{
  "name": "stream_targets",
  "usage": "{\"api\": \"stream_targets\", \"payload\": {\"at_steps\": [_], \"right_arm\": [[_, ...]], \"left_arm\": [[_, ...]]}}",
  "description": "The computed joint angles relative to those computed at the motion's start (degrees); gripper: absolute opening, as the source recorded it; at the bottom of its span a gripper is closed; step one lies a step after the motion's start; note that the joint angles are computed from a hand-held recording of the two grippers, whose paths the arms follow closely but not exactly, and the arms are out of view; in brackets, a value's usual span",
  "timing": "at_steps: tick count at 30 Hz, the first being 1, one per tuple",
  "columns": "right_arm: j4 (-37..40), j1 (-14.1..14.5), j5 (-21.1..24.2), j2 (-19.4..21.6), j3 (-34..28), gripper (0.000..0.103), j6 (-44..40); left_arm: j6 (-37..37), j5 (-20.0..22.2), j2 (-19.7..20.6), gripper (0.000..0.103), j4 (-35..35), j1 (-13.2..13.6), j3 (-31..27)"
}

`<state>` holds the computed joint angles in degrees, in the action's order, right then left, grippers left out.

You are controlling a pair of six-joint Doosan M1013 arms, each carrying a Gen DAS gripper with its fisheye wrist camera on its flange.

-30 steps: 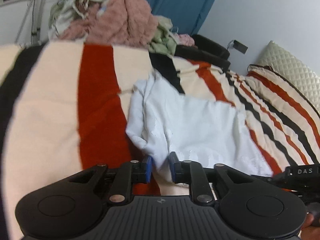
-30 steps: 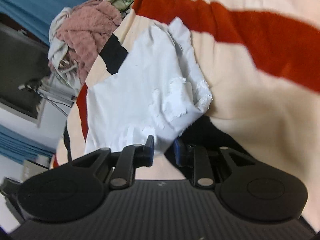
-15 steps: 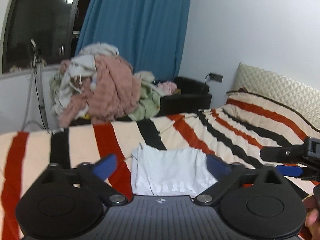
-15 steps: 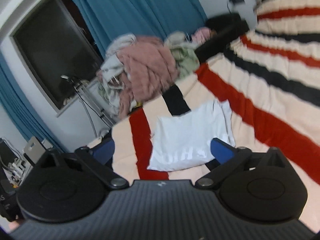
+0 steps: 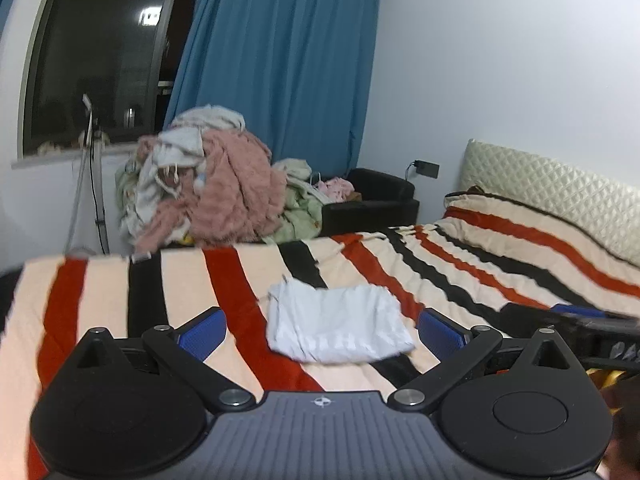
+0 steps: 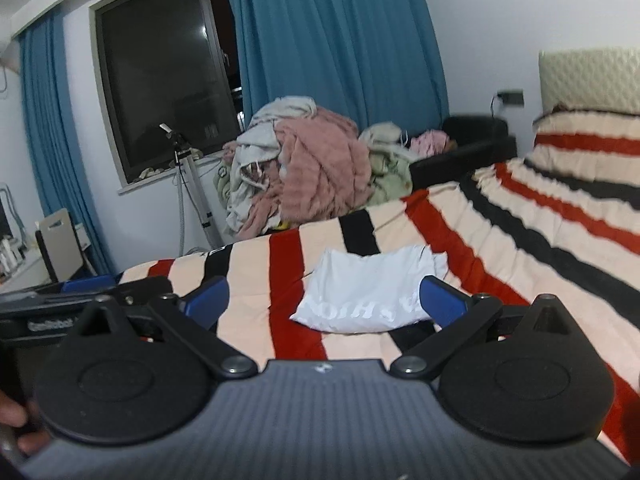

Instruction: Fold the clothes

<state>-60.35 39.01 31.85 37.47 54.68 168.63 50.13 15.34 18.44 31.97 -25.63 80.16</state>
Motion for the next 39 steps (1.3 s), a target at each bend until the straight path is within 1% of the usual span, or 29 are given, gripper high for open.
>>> {"api": "stream_targets", "payload": {"at_steps": [1, 3, 4, 6, 9, 10, 13, 17, 20, 24, 27, 29, 32, 35, 39], "right_arm": [[-2.39, 0.26, 0.15, 0.17, 0.53, 0.103, 1.75], [-4.44, 0.53, 0.51, 0.64, 1.05, 0.103, 3.71], [-4.96, 0.59, 0.71, 0.98, 1.12, 0.103, 4.57], [-5.37, 0.66, 1.12, 1.66, 1.04, 0.103, 5.8], [-5.86, 0.81, 1.93, 2.56, 0.45, 0.103, 6.84], [-6.41, 0.87, 2.1, 2.77, 0.33, 0.103, 7.55], [-7.87, 1.15, 2.7, 3.45, 0.12, 0.103, 8.24], [-8.48, 1.4, 2.55, 4.33, -0.24, 0.103, 7.85], [-9.29, 1.76, 3.74, 4.95, -0.86, 0.103, 7.32], [-10.9, 2.12, 4.4, 5.3, -1.15, 0.103, 6.83], [-11.7, 2.3, 5.28, 5.48, -1.2, 0.103, 7.02], [-11.03, 2.13, 4.72, 5.5, -1.21, 0.103, 7.05], [-9.04, 1.98, 5.23, 5.87, -1.97, 0.103, 5.99], [-7.72, 1.9, 5.45, 6.12, -2.43, 0.103, 4.96], [-6.91, 1.88, 5.65, 6.3, -2.73, 0.103, 4.12]], "left_arm": [[-1.63, -0.24, -0.15, 0.103, 1.58, -0.1, 0.68], [-7.84, -0.76, -0.32, 0.103, 8.4, -0.39, 2.0], [-10.69, -0.72, -0.28, 0.103, 11.22, -0.47, 2.45], [-13.65, -0.8, 0.05, 0.103, 14.5, -0.42, 2.96], [-20.12, -0.18, 0.62, 0.103, 21.57, -0.31, 3.43], [-21.67, -0.34, 0.71, 0.103, 22.65, -0.12, 3.71], [-21.8, -0.63, 1.21, 0.103, 21.57, 0.48, 3.81], [-24.21, 0.68, 1.76, 0.103, 23.9, 0.55, 3.97], [-25.69, 0.56, 1.66, 0.103, 25.54, 0.7, 4.49], [-32.54, 1.29, 1.13, 0.103, 33.53, 0.58, 5.55], [-35.17, 0.53, 0.79, 0.103, 36.36, 0.74, 6.07], [-35.4, -0.11, 0.61, 0.103, 36.74, 0.86, 6.27], [-35.24, -0.35, 0.65, 0.103, 36.5, 0.91, 6.25], [-34.67, -0.09, 0.86, 0.103, 35.22, 0.96, 5.98], [-36.03, 0.38, 1.0, 0.103, 35.99, 0.89, 5.89]]}}
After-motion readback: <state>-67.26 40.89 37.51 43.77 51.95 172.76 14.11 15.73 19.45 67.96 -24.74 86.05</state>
